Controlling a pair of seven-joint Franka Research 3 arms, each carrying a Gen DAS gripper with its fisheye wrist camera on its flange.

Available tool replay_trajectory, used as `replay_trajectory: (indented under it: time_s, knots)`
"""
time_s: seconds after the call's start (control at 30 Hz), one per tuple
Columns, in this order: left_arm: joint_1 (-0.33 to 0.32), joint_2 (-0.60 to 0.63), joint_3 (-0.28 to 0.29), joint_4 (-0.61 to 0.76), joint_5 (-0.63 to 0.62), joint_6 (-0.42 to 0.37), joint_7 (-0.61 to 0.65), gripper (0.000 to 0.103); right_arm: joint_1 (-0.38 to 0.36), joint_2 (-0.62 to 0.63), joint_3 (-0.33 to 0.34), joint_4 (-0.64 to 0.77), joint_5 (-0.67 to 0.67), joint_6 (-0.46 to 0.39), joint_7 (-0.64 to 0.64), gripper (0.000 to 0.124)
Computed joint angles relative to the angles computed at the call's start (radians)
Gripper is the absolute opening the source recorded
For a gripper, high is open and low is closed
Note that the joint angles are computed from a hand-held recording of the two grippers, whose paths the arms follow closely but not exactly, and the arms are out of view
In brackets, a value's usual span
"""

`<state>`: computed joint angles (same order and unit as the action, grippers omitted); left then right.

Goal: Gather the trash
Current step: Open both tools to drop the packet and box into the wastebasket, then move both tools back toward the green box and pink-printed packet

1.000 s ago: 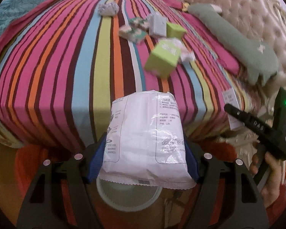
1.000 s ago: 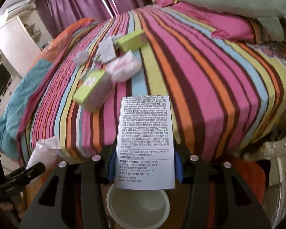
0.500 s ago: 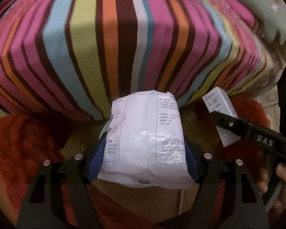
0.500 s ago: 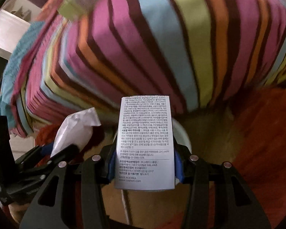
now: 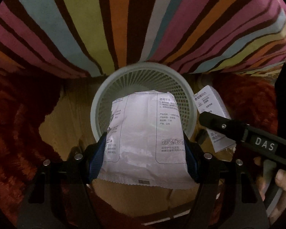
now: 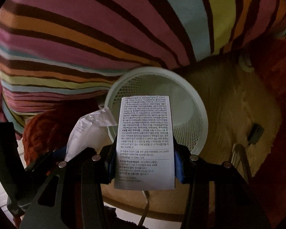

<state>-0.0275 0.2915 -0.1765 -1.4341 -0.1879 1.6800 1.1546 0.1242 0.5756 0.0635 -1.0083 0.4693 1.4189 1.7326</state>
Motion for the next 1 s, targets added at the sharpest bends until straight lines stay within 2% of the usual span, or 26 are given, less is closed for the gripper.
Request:
replay_trajectory:
  time_s: [0.13,0.2,0.23,0.5,0.73,1.0]
  knots:
    - [0.003,0.029,0.0,0.01,-0.023,-0.017,-0.042,0.075,-0.005,0.004,0.002,-0.011,0.014,-0.038,0.02,0.048]
    - [0.002,0.039,0.003,0.017,-0.011,-0.05,-0.072,0.083,0.0,0.021,-0.004,0.017,-0.002,-0.071,0.047,0.087]
    - [0.004,0.041,0.004,0.015,-0.012,-0.058,-0.084,0.084,0.001,0.016,-0.006,0.009,-0.005,-0.067,0.053,0.089]
    - [0.009,0.035,0.0,0.014,-0.01,-0.042,-0.094,0.084,-0.007,-0.024,-0.016,-0.053,-0.002,-0.012,0.098,0.089]
    - [0.007,0.0,0.007,-0.021,0.012,0.013,-0.104,0.084,-0.003,-0.059,-0.019,-0.104,-0.009,0.046,0.092,0.089]
    - [0.003,-0.097,0.024,-0.113,0.061,0.145,-0.153,0.084,-0.001,-0.148,-0.03,-0.181,-0.032,0.161,0.04,0.089]
